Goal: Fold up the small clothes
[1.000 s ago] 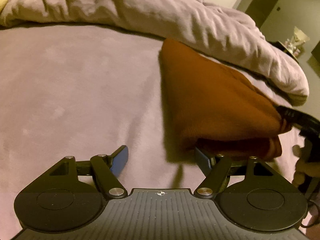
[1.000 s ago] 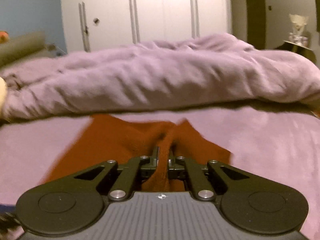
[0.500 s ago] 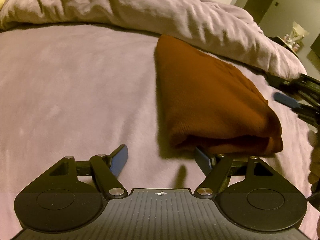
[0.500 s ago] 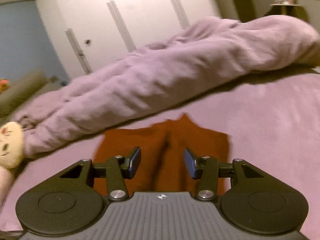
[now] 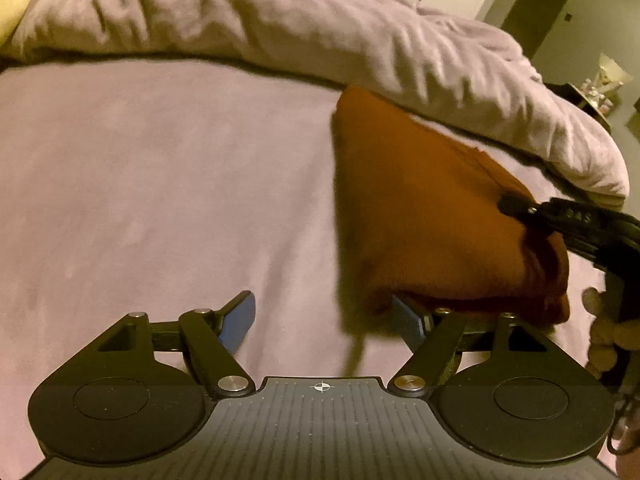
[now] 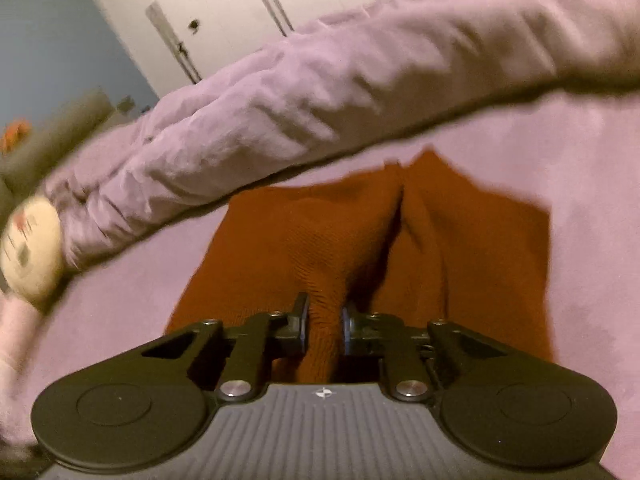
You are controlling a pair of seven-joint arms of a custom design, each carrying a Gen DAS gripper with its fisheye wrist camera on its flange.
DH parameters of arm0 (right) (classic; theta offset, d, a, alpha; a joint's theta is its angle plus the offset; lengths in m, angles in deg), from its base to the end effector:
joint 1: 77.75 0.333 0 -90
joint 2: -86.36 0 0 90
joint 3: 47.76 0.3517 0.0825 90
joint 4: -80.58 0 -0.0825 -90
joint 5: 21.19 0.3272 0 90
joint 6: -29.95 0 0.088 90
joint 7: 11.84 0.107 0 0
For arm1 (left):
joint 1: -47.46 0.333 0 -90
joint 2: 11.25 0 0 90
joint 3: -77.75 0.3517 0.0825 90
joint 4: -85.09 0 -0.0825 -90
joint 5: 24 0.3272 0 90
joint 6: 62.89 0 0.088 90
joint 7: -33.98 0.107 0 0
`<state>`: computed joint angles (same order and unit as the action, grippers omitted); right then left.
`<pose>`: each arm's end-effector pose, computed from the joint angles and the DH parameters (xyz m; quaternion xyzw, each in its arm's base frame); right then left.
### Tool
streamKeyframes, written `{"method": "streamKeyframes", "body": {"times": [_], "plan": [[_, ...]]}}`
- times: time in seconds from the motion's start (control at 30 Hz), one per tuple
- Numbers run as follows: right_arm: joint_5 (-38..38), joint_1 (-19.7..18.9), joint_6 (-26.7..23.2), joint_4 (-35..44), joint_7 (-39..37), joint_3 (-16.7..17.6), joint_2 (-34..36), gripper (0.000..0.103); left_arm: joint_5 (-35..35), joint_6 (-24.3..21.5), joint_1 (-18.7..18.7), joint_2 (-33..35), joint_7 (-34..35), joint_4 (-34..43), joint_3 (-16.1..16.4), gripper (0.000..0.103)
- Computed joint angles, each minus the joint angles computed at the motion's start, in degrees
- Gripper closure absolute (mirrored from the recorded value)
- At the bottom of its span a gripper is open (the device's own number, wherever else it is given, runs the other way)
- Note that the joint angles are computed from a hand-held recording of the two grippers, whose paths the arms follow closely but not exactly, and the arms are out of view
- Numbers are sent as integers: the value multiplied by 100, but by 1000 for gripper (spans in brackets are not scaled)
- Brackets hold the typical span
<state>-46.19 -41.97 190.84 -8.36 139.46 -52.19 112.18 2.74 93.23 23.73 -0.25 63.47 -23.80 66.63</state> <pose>0.5765 0.3893 0.5367 -0.5951 0.6896 -0.1502 0.3845 0.4920 -0.3513 0.5358 -0.6973 0.6327 -0.3131 0.1240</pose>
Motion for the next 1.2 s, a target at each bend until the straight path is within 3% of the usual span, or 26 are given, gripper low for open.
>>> {"method": "streamKeyframes", "body": {"times": [0.13, 0.2, 0.3, 0.37, 0.43, 0.53, 0.6, 0.67, 0.83, 1.03, 1.13, 1.2], "plan": [[-1097, 477, -88, -303, 652, -579, -332, 91, 21, 26, -39, 140, 216, 238, -19, 18], [-1560, 566, -222, -524, 1002, -666, -489, 91, 2, 74, -67, 231, 336, 320, -24, 17], [-1673, 397, -387, -798, 1128, -477, -612, 91, -188, 39, -94, 396, 527, 454, -53, 12], [-1438, 133, -617, -723, 669, -149, -497, 90, -378, -102, -121, 510, 695, 602, -79, 13], [-1362, -39, -440, -758, 658, -2, -484, 88, -339, -218, -216, 562, 770, 711, -24, 14], [-1332, -144, -37, -1043, 1109, -26, -733, 75, -250, -260, -295, 583, 783, 743, 43, 14], [-1520, -130, 70, -1307, 1512, -104, -947, 61, -287, -258, -304, 587, 750, 730, 58, 14], [-1496, -269, 236, -1636, 1734, -18, -1142, 56, -324, -228, -305, 581, 711, 694, 63, 14], [-1014, -633, 1335, -2397, 2020, 148, -1371, 56, -324, -271, -348, 535, 674, 605, 63, 14], [-2070, -157, 1434, -2265, 3118, -457, -1412, 56, -313, -110, -297, 282, 448, 286, 58, 14], [-1200, -672, 1523, -2295, 2298, 184, -1309, 54, -267, -107, -265, 244, 381, 248, 41, 14], [-121, -1262, 1696, -2314, 1272, 928, -1134, 50, -219, -212, -261, 254, 367, 285, 36, 14]]}}
